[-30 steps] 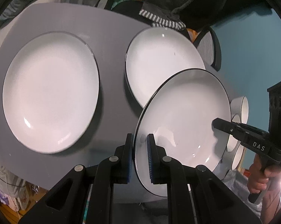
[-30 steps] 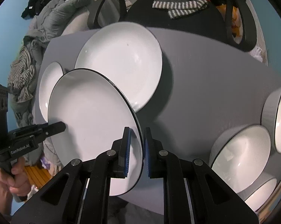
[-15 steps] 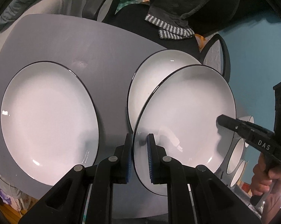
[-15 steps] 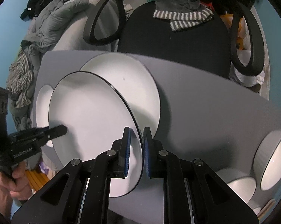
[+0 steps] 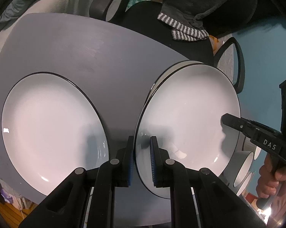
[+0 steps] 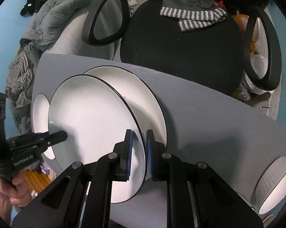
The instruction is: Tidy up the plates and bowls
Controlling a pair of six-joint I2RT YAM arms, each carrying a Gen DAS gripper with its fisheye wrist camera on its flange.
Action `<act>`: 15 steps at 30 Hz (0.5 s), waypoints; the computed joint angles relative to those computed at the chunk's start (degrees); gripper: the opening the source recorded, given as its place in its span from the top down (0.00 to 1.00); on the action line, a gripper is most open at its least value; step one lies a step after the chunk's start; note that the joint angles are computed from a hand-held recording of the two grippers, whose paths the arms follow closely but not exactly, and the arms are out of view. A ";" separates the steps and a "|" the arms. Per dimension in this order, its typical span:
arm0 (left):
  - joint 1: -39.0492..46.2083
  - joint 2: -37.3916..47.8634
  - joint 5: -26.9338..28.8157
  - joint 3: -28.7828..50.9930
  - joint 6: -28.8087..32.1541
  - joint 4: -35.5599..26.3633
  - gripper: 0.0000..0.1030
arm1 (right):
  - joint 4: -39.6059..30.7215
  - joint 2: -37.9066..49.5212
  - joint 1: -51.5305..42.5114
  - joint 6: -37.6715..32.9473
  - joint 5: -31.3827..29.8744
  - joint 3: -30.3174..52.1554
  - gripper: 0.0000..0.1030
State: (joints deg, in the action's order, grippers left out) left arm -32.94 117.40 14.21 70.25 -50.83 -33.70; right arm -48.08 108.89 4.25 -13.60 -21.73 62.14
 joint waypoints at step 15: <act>0.60 1.74 -0.03 2.57 1.31 -1.82 0.87 | 0.22 3.09 0.29 1.44 1.64 2.37 0.85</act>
